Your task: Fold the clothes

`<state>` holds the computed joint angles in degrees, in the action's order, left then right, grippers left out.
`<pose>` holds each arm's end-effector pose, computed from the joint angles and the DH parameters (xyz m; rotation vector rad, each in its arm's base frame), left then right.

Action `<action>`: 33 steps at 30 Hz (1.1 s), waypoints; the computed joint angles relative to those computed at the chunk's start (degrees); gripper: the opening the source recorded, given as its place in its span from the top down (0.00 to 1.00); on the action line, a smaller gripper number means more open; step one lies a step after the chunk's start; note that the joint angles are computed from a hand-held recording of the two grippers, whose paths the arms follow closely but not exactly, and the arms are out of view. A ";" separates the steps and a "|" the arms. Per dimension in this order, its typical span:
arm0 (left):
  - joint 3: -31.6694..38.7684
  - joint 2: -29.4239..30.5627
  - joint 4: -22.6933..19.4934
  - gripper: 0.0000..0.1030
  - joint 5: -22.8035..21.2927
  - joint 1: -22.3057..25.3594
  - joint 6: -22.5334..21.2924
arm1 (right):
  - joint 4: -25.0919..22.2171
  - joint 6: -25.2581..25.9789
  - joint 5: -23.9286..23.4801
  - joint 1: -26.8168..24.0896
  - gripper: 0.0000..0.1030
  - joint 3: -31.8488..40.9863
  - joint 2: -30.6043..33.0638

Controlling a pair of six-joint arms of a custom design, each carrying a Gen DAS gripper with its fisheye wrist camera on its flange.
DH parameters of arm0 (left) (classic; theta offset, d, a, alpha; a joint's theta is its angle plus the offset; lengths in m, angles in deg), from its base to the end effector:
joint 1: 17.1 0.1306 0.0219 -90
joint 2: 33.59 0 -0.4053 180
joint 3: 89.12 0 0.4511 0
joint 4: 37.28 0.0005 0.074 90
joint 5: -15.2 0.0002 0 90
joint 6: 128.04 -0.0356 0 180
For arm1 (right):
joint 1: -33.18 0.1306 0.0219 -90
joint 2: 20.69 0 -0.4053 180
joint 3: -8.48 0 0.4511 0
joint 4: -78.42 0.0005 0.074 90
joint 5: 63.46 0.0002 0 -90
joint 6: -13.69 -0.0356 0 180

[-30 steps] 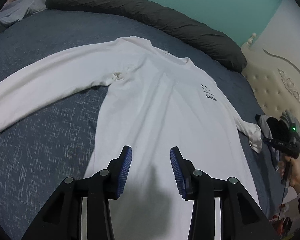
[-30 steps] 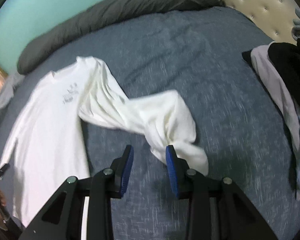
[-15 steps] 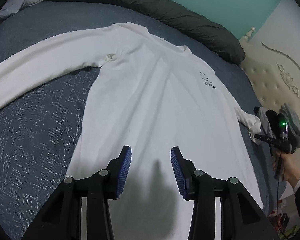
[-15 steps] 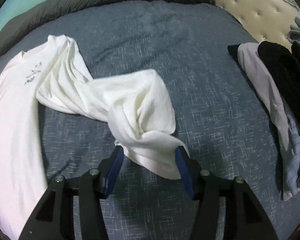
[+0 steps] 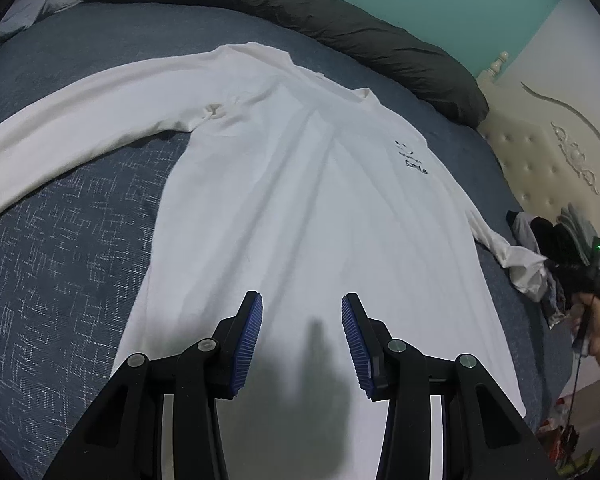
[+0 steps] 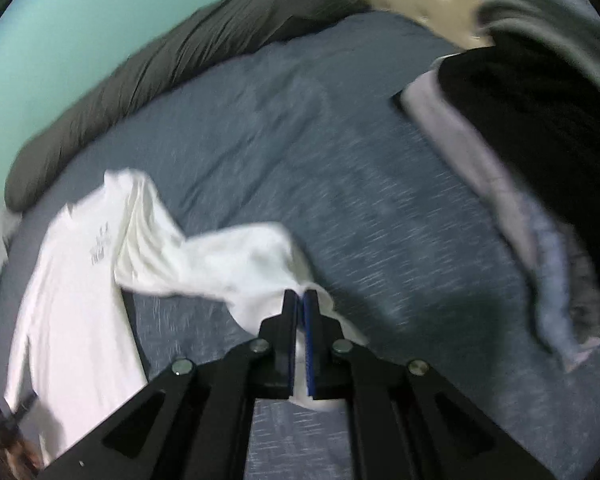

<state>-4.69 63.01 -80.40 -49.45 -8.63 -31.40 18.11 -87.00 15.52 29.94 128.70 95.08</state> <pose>0.5658 0.0683 0.3507 -0.1532 2.4803 -0.5451 0.7080 -0.0338 0.4403 0.2337 2.5345 0.2957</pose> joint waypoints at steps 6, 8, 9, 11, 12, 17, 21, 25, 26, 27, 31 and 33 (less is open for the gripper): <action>-0.06 0.05 0.05 0.56 -0.79 -0.22 0.48 | -2.12 -1.01 0.01 -3.27 0.97 0.77 -0.74; 0.01 0.07 -0.01 0.56 -0.88 -0.29 0.51 | -1.71 -0.81 0.36 -3.55 0.97 0.13 -1.22; 0.01 0.04 0.02 0.56 -0.91 -0.32 0.49 | -1.52 -0.71 0.54 -3.69 0.97 -0.15 -1.45; -0.05 -0.02 0.15 0.56 -1.02 -0.37 0.41 | -1.11 -0.51 0.88 -3.97 0.97 -0.77 -1.92; -0.07 -0.02 0.16 0.56 -1.07 -0.38 0.38 | -0.85 -0.40 1.08 -4.11 0.97 -0.96 -2.16; -0.12 0.07 0.03 0.56 -1.28 -0.42 0.45 | -1.11 1.16 2.66 -4.29 0.97 2.12 -1.71; -0.06 0.04 0.17 0.56 -1.25 -0.42 0.47 | -3.66 4.05 1.60 -3.80 0.97 3.77 -0.29; -0.01 0.13 0.11 0.56 -1.20 -0.40 0.35 | -5.43 6.30 2.53 -2.65 0.96 2.52 0.51; 0.02 0.16 0.07 0.56 -1.23 -0.42 0.32 | -5.67 6.47 3.06 -2.43 0.96 2.07 0.74; 0.07 0.19 0.04 0.56 -1.22 -0.43 0.32 | -6.10 6.58 3.64 -2.31 0.94 1.85 1.11; 0.11 0.26 0.20 0.56 -1.22 -0.34 0.12 | -6.85 6.53 5.09 -2.43 0.61 0.07 1.44; 0.18 0.35 0.14 0.56 -1.28 -0.35 0.11 | -6.37 6.47 5.09 -2.64 0.59 -0.74 1.33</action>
<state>-4.51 63.35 -80.26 -50.73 -8.99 -31.29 11.74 -80.54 20.61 27.30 127.96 96.41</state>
